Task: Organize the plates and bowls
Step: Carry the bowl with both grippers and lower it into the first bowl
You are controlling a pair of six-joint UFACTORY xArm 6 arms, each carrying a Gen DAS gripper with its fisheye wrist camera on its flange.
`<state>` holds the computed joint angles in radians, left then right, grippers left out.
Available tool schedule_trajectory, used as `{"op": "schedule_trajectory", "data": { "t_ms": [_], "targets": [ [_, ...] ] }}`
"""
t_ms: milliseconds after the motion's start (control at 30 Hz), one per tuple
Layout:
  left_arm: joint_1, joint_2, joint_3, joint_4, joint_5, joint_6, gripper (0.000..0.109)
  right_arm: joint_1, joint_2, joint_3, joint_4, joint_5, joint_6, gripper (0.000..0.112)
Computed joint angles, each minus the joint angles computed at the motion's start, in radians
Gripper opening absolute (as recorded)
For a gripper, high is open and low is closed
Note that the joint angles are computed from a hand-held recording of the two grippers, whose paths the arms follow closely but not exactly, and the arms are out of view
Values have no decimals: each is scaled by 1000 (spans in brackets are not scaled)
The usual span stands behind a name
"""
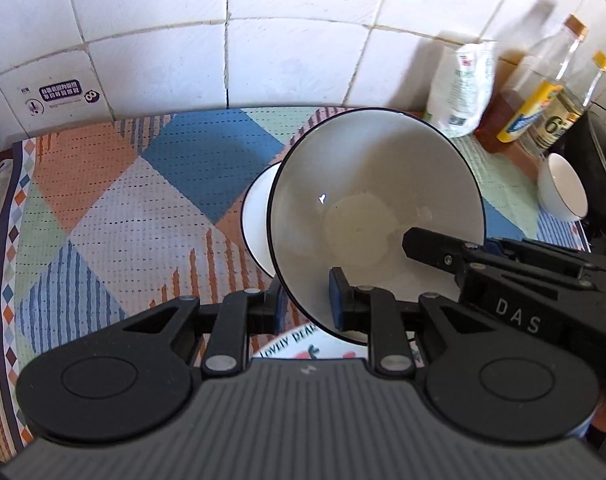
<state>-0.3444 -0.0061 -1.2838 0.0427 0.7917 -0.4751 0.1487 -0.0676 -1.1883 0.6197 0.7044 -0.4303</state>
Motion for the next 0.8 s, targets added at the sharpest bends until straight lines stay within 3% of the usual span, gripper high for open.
{"op": "schedule_trajectory", "data": {
  "t_ms": [167,367,533,800],
  "targets": [
    [25,67,-48,-40,18,17,20,15,74,-59,-47,-5,3,21],
    [48,116,-93,-115,71,34,22,58,99,-46,-181,-96,-10,20],
    [37,138,-114,-59,87,34,22,86,98,-5,-261,-192,-14,20],
    [17,197,-200,1,172,44,24,80,144,-29,-248,-201,-55,20]
  ]
}}
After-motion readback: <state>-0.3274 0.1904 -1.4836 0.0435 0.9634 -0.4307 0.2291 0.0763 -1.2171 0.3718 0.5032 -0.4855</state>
